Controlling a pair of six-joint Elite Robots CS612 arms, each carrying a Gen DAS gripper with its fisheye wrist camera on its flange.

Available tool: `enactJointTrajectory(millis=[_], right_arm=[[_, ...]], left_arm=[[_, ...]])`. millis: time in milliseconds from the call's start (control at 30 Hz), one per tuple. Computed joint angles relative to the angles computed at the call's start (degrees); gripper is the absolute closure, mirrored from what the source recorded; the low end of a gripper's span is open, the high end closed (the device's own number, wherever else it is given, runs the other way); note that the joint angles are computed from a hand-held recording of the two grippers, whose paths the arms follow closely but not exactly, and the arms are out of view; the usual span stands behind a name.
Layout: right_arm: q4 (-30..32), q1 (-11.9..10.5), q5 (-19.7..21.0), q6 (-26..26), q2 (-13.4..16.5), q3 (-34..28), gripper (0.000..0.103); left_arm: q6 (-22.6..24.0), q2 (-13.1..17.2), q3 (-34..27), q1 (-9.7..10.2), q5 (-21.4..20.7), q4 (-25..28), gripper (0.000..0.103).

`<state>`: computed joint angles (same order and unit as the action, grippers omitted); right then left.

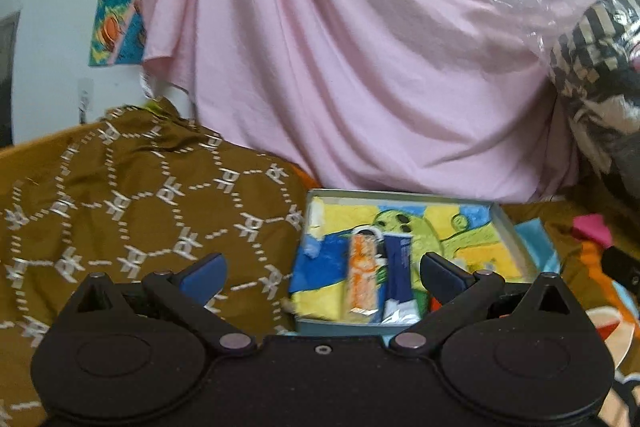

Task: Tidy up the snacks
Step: 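Open both tools and raise them away from the tray, then move the left tool toward the gold packet while the right tool approaches the clear-wrapped cake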

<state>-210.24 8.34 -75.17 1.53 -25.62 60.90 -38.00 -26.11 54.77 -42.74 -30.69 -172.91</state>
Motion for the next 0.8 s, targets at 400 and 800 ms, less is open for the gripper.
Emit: enactJointTrajectory(millis=[400, 800], right_arm=[[-0.95, -0.59, 4.80, -5.01, -5.32, 12.01, 0.000], [5.47, -0.11, 3.03, -13.77, -9.14, 19.74, 0.000]], left_arm=[[-9.01, -7.64, 12.33, -2.61, -1.40, 15.71, 0.001], [-13.40, -10.20, 15.51, -3.50, -7.64, 23.61, 0.001]])
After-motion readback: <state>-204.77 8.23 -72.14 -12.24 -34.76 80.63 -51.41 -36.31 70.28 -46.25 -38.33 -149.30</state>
